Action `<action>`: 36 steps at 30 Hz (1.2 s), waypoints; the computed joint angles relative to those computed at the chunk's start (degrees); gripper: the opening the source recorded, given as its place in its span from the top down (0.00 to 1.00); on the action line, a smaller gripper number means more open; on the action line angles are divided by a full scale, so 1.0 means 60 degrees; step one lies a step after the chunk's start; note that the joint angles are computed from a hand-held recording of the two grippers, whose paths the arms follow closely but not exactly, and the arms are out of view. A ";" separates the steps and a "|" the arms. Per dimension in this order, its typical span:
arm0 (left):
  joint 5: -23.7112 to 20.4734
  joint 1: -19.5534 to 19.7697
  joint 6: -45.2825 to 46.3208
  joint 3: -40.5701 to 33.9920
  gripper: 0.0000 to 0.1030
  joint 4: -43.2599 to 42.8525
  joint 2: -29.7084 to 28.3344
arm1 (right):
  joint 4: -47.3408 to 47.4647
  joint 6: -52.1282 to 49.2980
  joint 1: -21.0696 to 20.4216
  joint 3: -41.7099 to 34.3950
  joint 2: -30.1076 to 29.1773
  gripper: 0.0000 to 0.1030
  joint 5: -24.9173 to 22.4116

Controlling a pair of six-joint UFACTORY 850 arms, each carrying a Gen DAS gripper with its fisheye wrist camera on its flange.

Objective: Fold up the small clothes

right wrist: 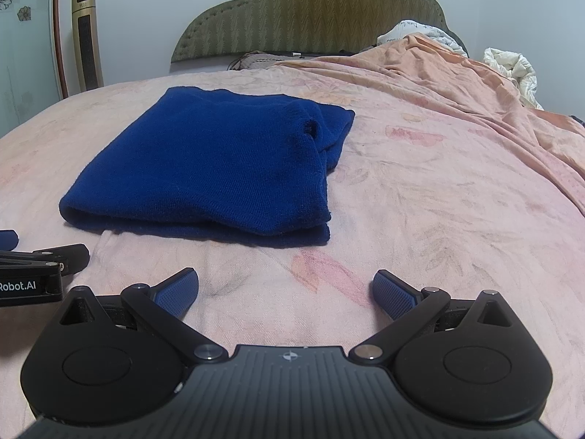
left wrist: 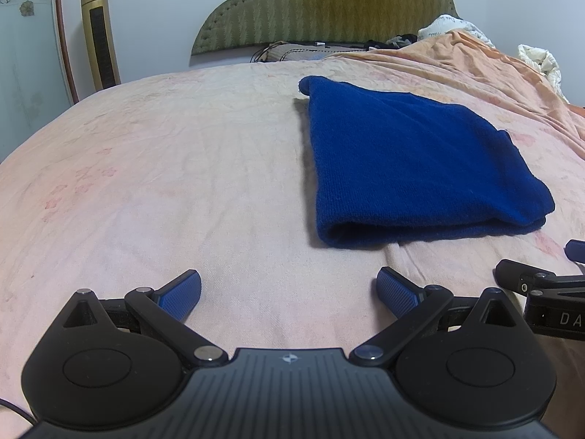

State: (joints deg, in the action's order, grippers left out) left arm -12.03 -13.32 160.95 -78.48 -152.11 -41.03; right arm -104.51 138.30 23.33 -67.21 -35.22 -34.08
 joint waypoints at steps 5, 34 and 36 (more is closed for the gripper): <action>0.0346 -0.0021 -0.0523 -0.0056 0.00 0.0634 0.0087 | -0.0043 0.0142 -0.0007 0.0060 0.0084 0.01 -0.0028; 0.0852 -0.0119 0.0685 0.0037 0.00 -0.0687 0.0457 | 0.0037 0.0035 0.0271 0.0665 0.0942 0.01 0.0128; 0.0853 -0.0144 0.1328 0.0050 0.00 -0.1293 0.0469 | 0.0001 0.0099 0.0252 0.0689 0.0954 0.01 0.0145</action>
